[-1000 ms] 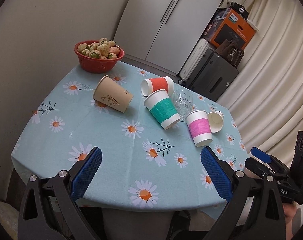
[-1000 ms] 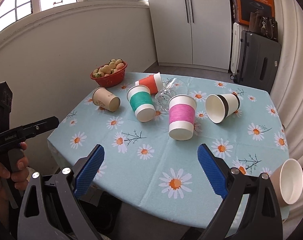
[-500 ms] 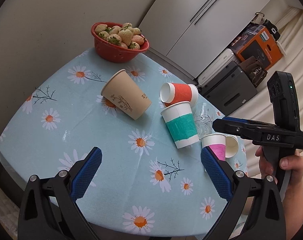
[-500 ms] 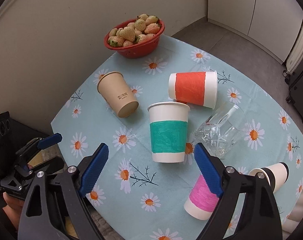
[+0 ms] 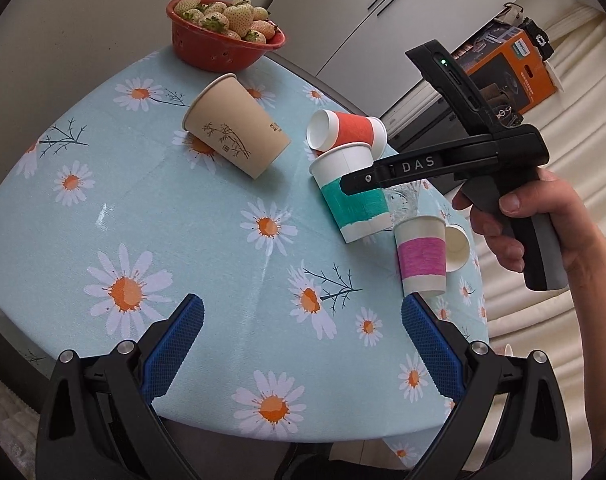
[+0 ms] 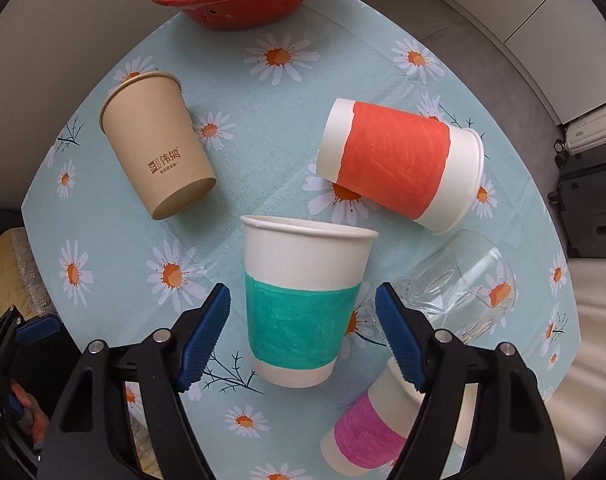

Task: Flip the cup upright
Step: 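Move the right tool toward the teal-banded cup lying on its side, then close the right gripper around the teal-banded cup's body and lift it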

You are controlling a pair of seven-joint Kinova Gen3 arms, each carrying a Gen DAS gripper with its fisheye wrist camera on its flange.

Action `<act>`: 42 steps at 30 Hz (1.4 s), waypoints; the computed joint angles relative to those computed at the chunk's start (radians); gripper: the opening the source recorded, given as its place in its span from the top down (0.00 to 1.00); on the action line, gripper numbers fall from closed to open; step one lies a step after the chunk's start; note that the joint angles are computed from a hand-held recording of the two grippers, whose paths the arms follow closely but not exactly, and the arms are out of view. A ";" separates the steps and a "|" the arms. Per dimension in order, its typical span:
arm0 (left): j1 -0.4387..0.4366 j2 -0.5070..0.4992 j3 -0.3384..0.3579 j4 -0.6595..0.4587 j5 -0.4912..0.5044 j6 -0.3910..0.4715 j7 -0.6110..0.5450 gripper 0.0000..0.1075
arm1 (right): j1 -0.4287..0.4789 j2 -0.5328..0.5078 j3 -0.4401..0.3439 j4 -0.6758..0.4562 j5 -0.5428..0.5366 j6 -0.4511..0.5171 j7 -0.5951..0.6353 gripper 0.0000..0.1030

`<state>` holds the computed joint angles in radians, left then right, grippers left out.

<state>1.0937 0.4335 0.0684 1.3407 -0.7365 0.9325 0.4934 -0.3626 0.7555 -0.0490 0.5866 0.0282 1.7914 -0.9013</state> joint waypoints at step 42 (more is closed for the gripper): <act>-0.078 -0.081 0.094 0.142 -0.052 -0.169 0.064 0.10 | 0.347 -0.391 0.005 0.576 -0.295 -0.129 -0.440 0.39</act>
